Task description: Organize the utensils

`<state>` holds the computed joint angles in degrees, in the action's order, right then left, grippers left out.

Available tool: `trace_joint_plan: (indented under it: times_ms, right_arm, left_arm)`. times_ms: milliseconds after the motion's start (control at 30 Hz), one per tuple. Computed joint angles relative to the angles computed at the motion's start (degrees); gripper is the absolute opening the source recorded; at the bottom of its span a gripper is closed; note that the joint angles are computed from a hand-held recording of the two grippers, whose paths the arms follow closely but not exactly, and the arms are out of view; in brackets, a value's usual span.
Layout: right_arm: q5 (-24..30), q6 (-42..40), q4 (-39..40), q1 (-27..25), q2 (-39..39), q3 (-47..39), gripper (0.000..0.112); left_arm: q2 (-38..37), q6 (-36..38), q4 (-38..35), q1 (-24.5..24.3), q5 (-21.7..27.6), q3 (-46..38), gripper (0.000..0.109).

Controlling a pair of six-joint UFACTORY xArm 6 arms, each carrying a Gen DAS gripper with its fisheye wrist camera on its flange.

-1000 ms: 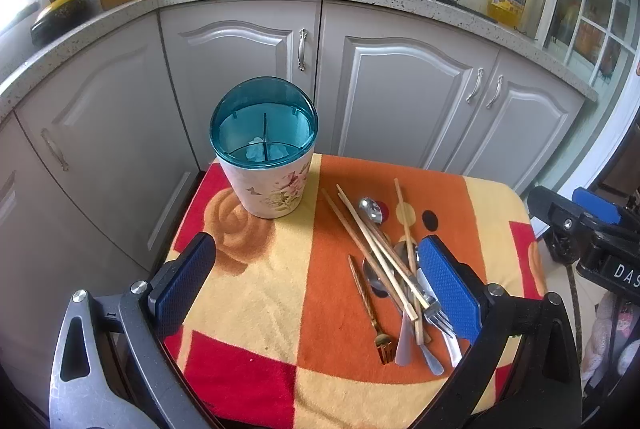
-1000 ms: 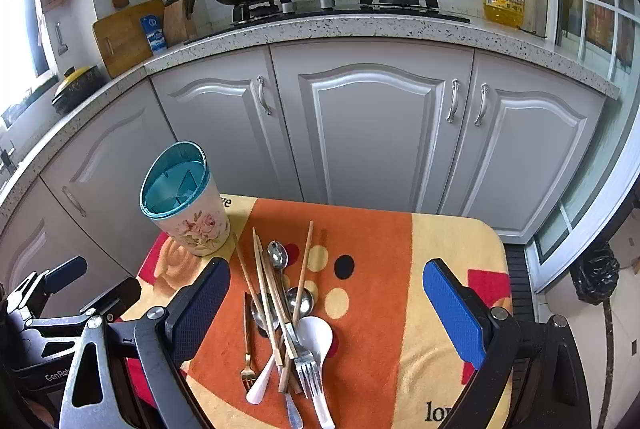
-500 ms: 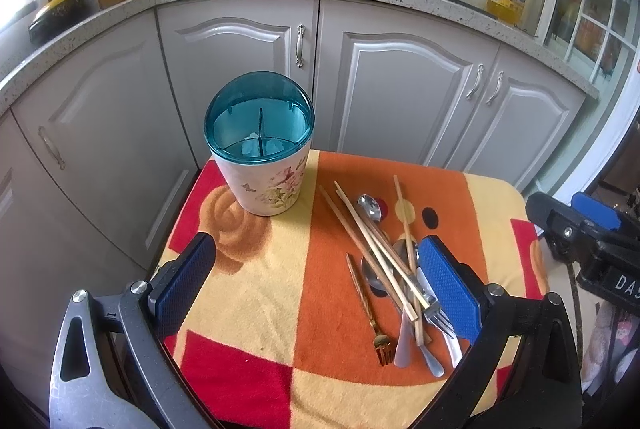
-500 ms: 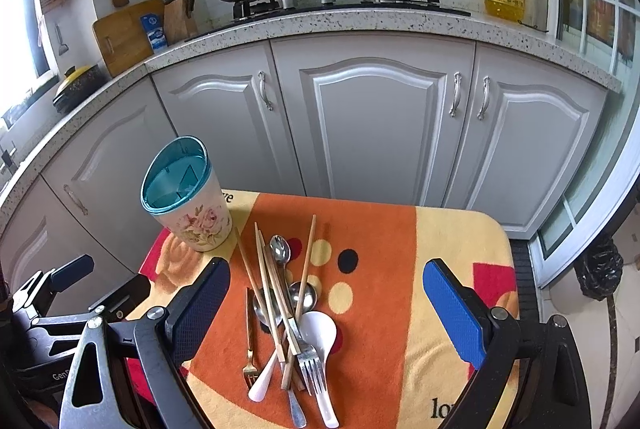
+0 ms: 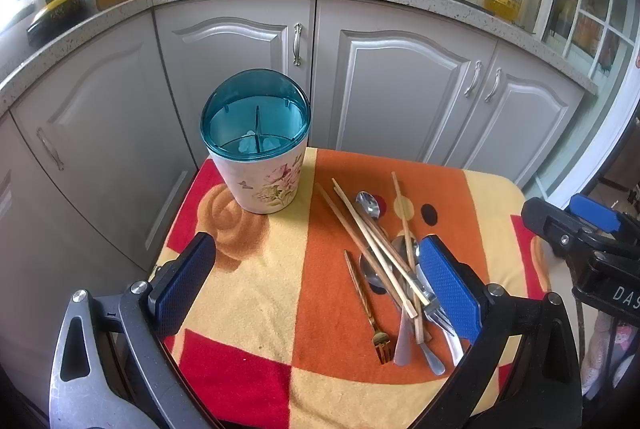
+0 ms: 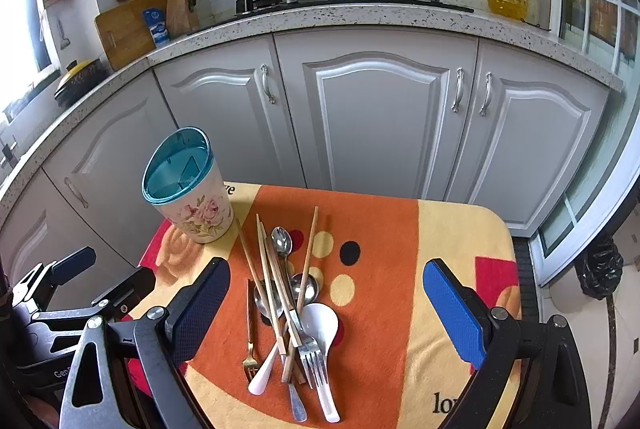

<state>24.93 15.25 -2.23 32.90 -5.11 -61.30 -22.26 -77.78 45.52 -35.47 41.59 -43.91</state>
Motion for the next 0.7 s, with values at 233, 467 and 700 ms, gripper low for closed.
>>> trace_joint_plan:
  times_ms: [233,467,700]
  right_arm:
    - [0.89,1.18,-1.64,-0.23,0.08,0.0,0.097]
    - [1.34,2.14,-2.61,-0.41,0.16,0.15,0.097]
    - [1.95,1.38,-1.99,-0.36,0.56,0.18,0.097]
  left_arm:
    - [0.22,0.4,-0.61,0.1,-0.32,0.05,0.102]
    - [0.46,0.73,-1.54,0.43,-1.05,0.34,0.102]
    - [0.51,1.2,-2.34,0.86,-1.71,0.7,0.102]
